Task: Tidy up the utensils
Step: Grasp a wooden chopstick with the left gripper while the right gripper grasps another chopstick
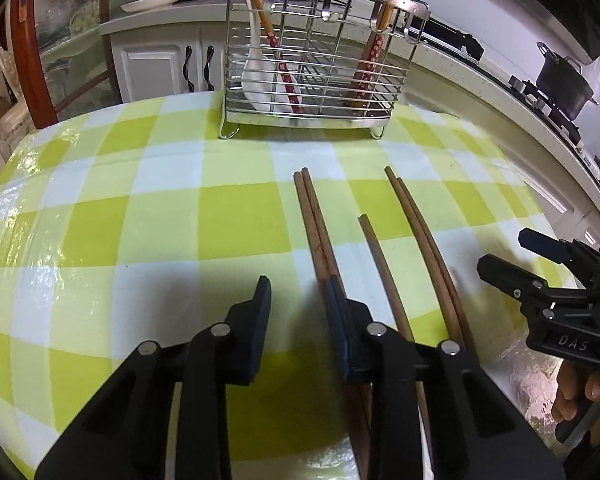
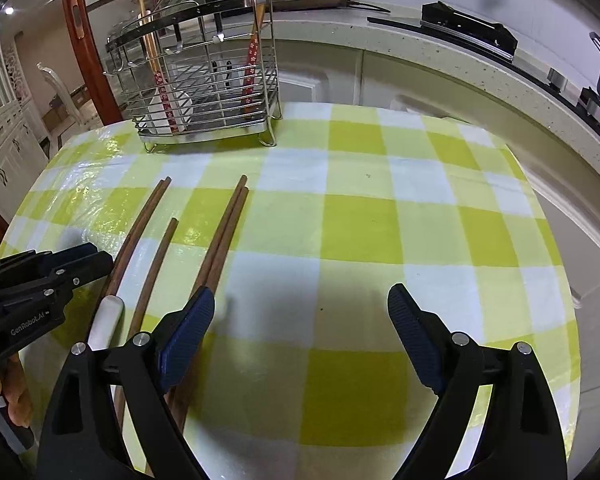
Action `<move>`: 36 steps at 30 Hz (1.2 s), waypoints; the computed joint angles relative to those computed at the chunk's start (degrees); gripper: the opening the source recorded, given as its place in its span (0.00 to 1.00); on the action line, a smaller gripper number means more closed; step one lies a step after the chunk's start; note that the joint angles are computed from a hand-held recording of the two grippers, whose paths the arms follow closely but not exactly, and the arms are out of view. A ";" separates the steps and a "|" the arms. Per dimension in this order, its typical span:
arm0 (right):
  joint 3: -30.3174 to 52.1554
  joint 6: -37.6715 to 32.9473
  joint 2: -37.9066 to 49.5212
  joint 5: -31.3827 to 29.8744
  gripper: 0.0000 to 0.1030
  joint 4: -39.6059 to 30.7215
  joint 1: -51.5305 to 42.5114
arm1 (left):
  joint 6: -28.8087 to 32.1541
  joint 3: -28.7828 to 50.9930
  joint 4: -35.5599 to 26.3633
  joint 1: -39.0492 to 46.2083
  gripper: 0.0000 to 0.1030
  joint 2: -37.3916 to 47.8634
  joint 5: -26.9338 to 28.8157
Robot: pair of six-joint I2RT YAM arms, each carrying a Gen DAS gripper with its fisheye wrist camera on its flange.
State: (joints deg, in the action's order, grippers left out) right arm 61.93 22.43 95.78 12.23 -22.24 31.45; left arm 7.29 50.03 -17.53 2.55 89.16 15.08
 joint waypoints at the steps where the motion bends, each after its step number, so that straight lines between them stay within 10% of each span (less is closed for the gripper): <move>1: -0.08 0.00 -0.02 -0.07 0.81 0.10 -0.12 | -0.07 0.26 -0.06 -0.11 0.27 0.22 0.01; 13: 0.12 -0.82 1.04 0.87 0.81 0.03 0.09 | 2.54 1.83 -0.38 -4.63 0.15 1.52 -9.06; 30: 7.03 0.05 8.51 2.06 0.81 -2.57 2.25 | 8.62 2.16 -2.12 6.64 0.10 0.93 -5.85; 36: 6.40 -1.54 8.12 0.62 0.64 -1.16 1.80 | 9.58 2.96 -2.88 8.16 0.10 1.25 -5.76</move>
